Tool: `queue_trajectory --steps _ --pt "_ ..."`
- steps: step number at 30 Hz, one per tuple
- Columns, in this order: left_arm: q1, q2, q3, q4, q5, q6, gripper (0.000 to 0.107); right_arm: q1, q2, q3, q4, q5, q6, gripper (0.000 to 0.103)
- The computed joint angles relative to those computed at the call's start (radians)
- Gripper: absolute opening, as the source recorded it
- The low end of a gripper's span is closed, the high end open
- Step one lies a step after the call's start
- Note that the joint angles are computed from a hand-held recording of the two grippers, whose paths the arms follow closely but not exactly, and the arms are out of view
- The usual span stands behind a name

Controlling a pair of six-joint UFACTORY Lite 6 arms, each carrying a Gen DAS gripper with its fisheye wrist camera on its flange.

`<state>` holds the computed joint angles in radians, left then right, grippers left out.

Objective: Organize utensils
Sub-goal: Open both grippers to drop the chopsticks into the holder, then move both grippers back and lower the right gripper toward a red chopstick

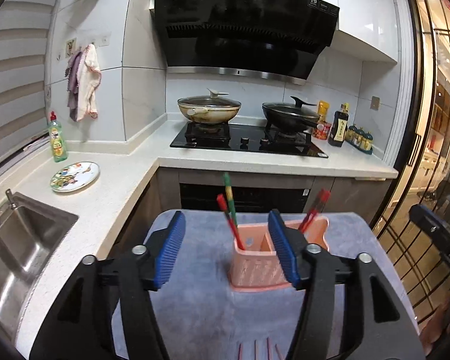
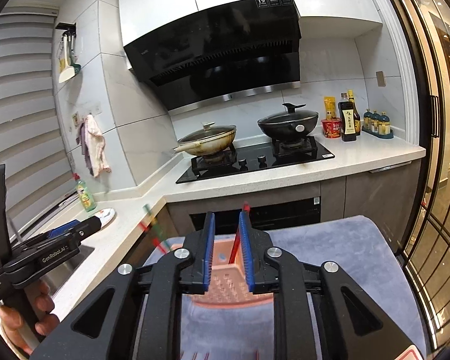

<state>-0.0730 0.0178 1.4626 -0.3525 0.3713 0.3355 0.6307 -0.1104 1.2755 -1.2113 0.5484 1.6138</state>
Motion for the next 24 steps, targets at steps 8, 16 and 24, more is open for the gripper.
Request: queue_trajectory --steps 8,16,24 --pt "0.054 -0.400 -0.440 0.029 0.056 0.046 0.064 0.391 -0.303 -0.328 0.011 0.357 0.107 0.019" --pt "0.148 -0.783 -0.839 -0.017 0.140 0.159 0.067 0.804 -0.402 -0.591 0.108 0.648 0.390 0.019" --pt "0.262 -1.035 -1.098 -0.079 0.249 0.274 0.067 0.951 -0.346 -0.756 0.194 0.611 0.641 0.019"
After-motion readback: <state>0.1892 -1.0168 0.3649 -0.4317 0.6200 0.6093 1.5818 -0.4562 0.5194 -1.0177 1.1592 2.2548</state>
